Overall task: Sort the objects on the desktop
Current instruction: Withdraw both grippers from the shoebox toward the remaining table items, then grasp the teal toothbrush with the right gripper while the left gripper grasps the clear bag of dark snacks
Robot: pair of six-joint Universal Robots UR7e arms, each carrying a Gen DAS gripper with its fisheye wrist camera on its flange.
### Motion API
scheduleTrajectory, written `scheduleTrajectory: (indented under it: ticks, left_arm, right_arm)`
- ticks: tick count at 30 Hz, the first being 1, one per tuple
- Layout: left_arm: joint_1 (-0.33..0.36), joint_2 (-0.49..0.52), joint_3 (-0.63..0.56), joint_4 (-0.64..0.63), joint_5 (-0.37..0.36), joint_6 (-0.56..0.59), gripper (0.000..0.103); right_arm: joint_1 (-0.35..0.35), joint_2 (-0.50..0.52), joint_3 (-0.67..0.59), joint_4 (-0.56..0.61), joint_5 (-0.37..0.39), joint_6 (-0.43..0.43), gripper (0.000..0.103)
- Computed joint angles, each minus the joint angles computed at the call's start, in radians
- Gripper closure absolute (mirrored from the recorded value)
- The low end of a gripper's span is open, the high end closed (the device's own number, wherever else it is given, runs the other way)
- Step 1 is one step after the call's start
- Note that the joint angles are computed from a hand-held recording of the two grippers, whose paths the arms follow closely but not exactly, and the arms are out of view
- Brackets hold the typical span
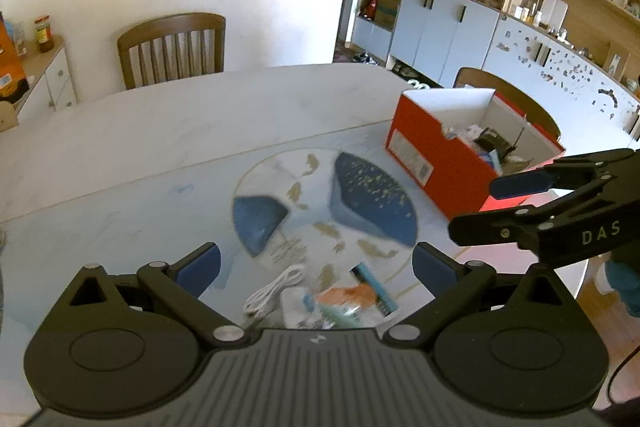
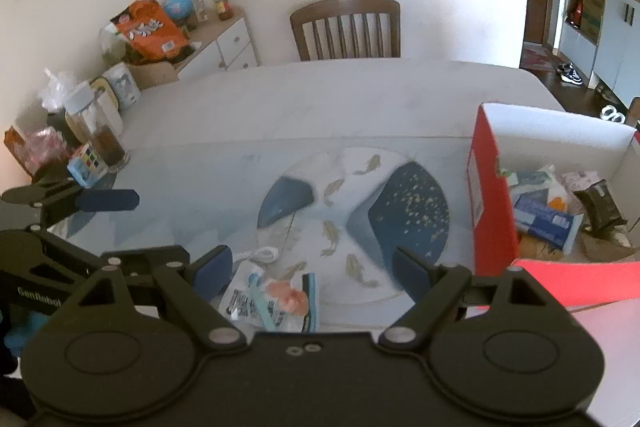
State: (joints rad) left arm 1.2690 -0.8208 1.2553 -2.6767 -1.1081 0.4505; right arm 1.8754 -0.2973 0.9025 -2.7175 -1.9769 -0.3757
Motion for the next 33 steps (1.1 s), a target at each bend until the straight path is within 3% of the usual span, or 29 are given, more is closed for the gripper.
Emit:
scheduleTrajectory:
  ticks: [13,33]
  left_arm:
    - [0.055,-0.015,0.048,-0.005,0.009,0.028,0.001]
    - [0.124,0.058,-0.033,0.026,0.001,0.103,0.001]
  right_arm:
    - [-0.002,0.041,0.021,-0.003,-0.038,0.024,0.017]
    - [-0.008,0.124,-0.040,0.073,-0.103,0.046,0.027]
